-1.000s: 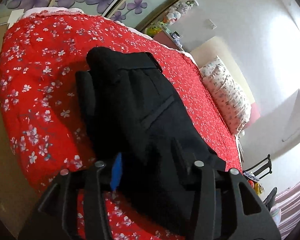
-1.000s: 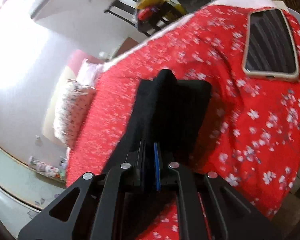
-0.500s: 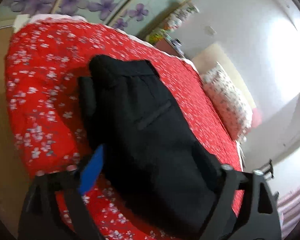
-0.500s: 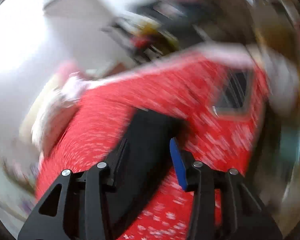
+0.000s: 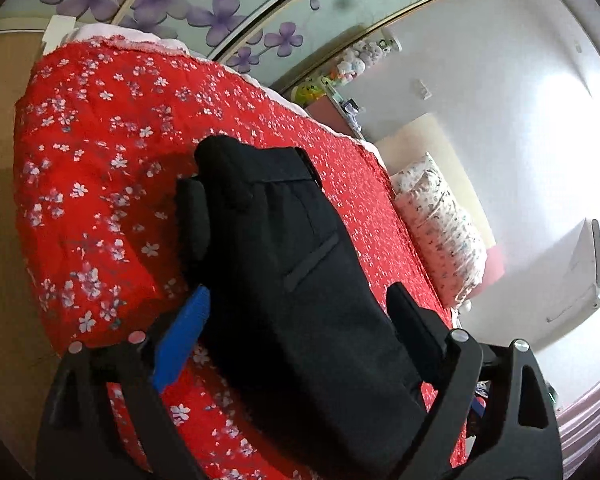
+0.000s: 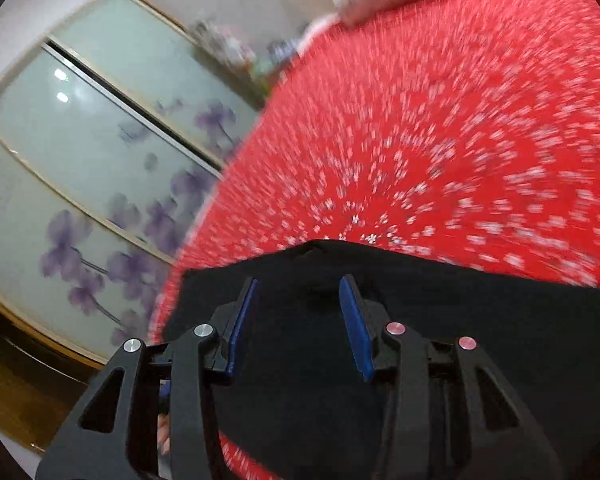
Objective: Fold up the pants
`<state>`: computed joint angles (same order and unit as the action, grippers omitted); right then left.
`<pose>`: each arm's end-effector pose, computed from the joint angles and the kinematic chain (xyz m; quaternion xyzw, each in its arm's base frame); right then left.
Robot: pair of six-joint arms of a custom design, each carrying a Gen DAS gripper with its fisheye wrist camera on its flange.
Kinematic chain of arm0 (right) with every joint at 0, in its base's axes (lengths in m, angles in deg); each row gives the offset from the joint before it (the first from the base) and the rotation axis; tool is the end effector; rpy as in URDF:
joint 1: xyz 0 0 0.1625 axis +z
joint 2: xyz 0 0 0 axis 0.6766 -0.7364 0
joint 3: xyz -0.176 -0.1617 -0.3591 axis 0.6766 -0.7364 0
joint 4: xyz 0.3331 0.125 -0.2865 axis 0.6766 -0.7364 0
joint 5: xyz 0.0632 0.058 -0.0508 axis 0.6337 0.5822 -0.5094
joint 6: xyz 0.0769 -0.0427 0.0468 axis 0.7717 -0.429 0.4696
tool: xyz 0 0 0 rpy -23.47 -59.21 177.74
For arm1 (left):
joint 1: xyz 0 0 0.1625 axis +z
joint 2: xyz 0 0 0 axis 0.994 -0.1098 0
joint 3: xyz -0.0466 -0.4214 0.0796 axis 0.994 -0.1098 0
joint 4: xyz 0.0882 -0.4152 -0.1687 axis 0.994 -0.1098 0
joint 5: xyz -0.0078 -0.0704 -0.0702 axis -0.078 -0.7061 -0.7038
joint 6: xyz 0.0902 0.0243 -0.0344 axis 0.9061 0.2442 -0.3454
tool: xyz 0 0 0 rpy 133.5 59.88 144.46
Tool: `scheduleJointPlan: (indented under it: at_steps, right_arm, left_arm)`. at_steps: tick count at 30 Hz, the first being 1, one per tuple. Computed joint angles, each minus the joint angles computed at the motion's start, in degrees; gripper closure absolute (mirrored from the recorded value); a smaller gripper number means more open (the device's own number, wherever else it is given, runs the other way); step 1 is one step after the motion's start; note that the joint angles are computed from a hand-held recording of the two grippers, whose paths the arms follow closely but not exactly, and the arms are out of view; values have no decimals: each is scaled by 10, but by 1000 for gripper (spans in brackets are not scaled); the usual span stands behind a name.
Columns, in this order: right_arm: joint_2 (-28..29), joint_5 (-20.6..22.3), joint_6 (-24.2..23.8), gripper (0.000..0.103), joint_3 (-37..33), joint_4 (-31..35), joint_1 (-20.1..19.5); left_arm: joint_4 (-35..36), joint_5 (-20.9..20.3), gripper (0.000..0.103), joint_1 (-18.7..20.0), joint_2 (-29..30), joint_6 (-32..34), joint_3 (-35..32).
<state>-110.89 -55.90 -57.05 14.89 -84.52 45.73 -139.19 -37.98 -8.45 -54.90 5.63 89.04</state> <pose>0.1142 -0.7102 0.1821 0.0593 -0.9614 0.2681 0.0151 0.0271 -0.5724 0.2306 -0.1395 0.8418 -0.5213 0.0163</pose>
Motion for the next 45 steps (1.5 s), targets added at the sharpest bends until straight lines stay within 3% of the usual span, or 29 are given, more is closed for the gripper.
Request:
scheduleJointPlan:
  at_steps: [5,12,13,14,15,17,19,22,26,29,31,34,36,40,45]
  right_arm:
    - [76,-44,34,59,-97,63,13]
    - [123,-119,47,61,-143,119,27]
    - [125,-116,43,67,-145,122,27]
    - [126,-110,31,84,-143,128,27]
    - [121,-111,3,95,-135,140,29]
    - [113,-102,-39,100,-125,147,31]
    - [102,-107,-70,100,-101,96,33]
    - [108,-110,-35,101,-99,22,28]
    - [151,-205,-54,101,-119,-27,46]
    - [156,-216,-53,99,-110,-30,44]
    - [137,-200,-46,88,-90,-37,40]
    - [101,-184,-26,66,-49,-74,33]
    - [68,-170,-29,44,-5,-122,29]
    - [1,-139,-63,44,76,-171,7]
    - [-90,-88,-67,44,178,-226,-37]
  left_arm:
    - [-4,-6,14,1,-4,33,-1]
    - [19,-27,14,12,-9,37,-12]
    - [21,-30,14,13,-8,35,-13]
    - [22,-33,14,15,-8,31,-14]
    - [20,-36,14,18,-8,27,-15]
    - [15,-40,14,21,-5,21,-16]
    - [14,-46,14,24,-4,11,-18]
    - [11,-43,14,23,-2,6,-18]
    - [-18,-24,14,16,-1,18,-11]
    - [-23,-56,14,28,-5,14,-12]
    - [-14,-78,14,37,-7,13,-18]
    - [-5,-114,14,52,-6,1,-30]
    - [6,-135,16,60,-5,-8,-37]
    - [6,-165,18,71,-4,-23,-40]
    - [6,-164,18,67,-4,-12,-38]
